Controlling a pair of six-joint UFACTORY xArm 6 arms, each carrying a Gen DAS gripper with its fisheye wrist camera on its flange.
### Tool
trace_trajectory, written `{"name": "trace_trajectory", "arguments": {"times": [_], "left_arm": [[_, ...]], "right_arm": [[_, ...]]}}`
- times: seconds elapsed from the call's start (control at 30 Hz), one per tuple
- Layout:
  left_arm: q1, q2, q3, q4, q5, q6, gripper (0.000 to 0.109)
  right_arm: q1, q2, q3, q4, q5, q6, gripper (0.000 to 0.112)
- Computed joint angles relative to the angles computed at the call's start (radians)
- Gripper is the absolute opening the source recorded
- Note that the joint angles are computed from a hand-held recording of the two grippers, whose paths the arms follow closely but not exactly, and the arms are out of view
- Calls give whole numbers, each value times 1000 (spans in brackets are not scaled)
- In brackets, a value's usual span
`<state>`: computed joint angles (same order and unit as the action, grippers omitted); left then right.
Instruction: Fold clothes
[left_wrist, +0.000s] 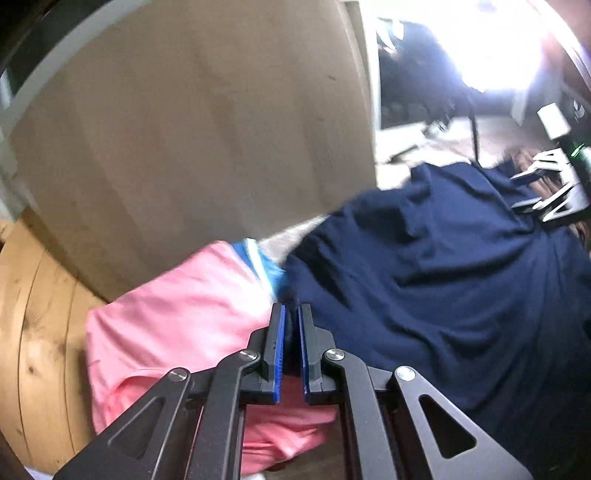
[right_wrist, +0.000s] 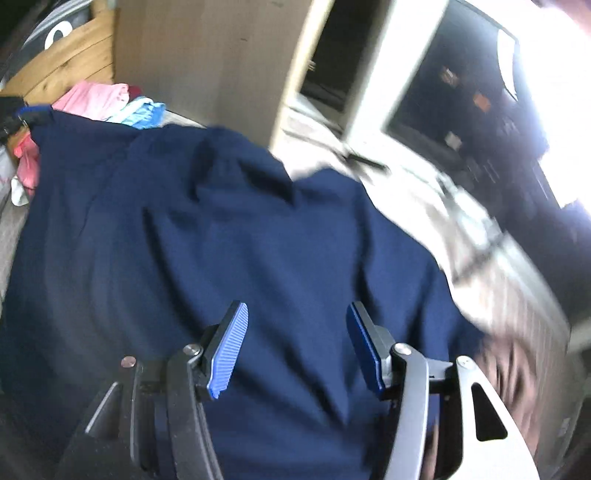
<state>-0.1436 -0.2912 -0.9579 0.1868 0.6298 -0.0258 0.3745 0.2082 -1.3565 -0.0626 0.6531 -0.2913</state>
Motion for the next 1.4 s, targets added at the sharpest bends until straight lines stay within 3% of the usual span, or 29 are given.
{"name": "trace_trajectory", "arguments": {"times": [0.07,0.17,0.23,0.37,0.47,0.63,0.83,0.97,1.0,1.07,1.13,1.17,1.2,1.27,1.3,1.4], "left_arm": [[13,2,8,-10,14,7,6],[30,0,22,-26,39,20,11],[39,-19,34,-41,60,29,12],[57,-50,-1,-34,88,28,18],[35,67,-127,-84,83,67,38],[-45,432,-447,-63,94,80,38],[-72,775,-786,-89,214,81,38],[-74,903,-933,-99,335,89,40],[-75,915,-940,-107,350,103,40],[-80,887,-883,-109,298,128,40],[-82,861,-835,-137,263,158,32],[-82,847,-812,-163,247,174,18],[-85,834,-789,-178,234,182,3],[-104,794,-718,-121,180,167,3],[-112,772,-686,-91,155,154,3],[-115,695,-600,-58,61,91,3]], "right_arm": [[14,147,-150,18,20,-33,55],[4,361,-425,-27,207,22,55],[-7,422,-511,-92,251,61,55],[-42,411,-525,15,176,-27,55],[-49,446,-581,104,137,-86,56],[-61,540,-695,160,119,-82,56],[-71,655,-865,256,154,-114,56],[-68,791,-1067,214,304,-123,57],[-67,789,-1054,208,309,-140,61],[-65,719,-924,209,241,-178,66],[-66,684,-866,217,221,-193,66],[-67,672,-847,221,218,-198,66],[-68,657,-823,229,210,-211,60],[-65,622,-770,234,184,-241,33],[-63,605,-743,216,165,-240,13],[-73,555,-672,262,87,-238,12]]}}
